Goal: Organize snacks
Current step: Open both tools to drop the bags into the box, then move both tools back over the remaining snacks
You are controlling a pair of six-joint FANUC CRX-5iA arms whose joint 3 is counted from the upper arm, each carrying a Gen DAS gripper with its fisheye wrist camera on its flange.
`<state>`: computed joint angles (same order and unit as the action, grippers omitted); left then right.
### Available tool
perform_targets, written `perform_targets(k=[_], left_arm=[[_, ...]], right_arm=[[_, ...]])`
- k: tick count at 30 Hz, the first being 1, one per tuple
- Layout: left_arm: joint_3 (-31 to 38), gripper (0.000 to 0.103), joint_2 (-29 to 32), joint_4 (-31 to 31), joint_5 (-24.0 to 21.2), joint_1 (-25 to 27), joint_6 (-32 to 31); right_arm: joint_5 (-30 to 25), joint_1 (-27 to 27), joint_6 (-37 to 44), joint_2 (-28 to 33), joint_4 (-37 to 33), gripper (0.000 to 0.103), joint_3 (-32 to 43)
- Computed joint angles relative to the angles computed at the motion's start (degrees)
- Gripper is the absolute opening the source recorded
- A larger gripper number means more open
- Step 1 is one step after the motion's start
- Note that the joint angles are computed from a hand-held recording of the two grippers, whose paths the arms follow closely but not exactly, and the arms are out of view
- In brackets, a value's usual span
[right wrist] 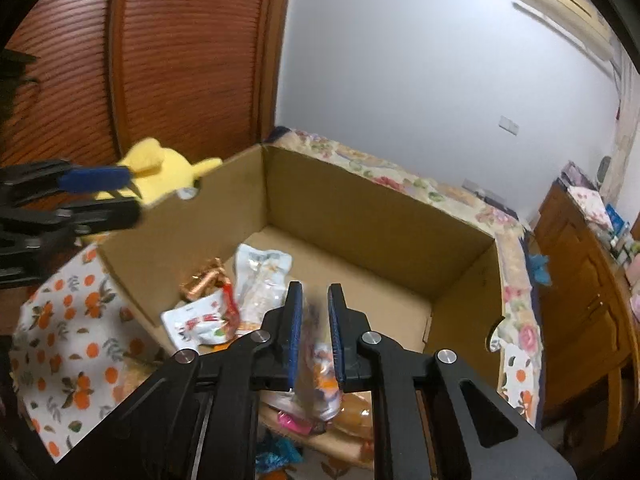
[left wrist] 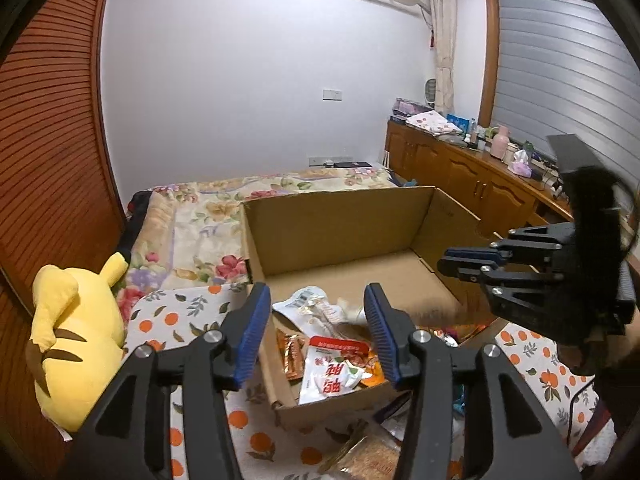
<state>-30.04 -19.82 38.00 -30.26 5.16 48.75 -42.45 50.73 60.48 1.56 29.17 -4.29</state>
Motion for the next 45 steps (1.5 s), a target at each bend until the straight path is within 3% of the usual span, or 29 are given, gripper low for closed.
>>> perform_targets(k=[8,12,13,20,24,31,45], left_arm=[[-3.4,0.054,-2.0,3.3,0.2,0.5,-3.3],[-6.0,0.064,-4.3,6.2,0.2,0.4,-6.2],[-6.7,0.07,-5.1,6.9,0.4,0.2,-6.9],[-11.1,0.071,-10.1,8.7,-0.5,-0.7,-9.6],[-13.0,0.072,-12.0,7.1,-1.2,-1.4,-8.1],[-14.2,0.072,-11.3,1.8,-1.9,-2.7,-2.6],[-14.3,0.072,-8.9,-6.8,-3.4,-1.7,5.9]], right_arm=[[1.3,-0.3,-1.2,-1.1,-2.1,0.011,-1.0],[4.5,0.5,-4.8,-5.1,-0.8,0.011,-5.4],[5.4,0.9,-6.0,-6.7,-0.2,0.014,-7.2],[7.6,4.7,-12.6,-14.1,4.4,0.025,-15.3],[8.4,6.4,-14.0,-16.9,3.6,0.039,-18.1],[9.0,7.8,-13.8,-16.0,0.2,0.043,-19.2],[5.4,6.4,-5.5,-6.7,-12.2,0.044,-12.6]])
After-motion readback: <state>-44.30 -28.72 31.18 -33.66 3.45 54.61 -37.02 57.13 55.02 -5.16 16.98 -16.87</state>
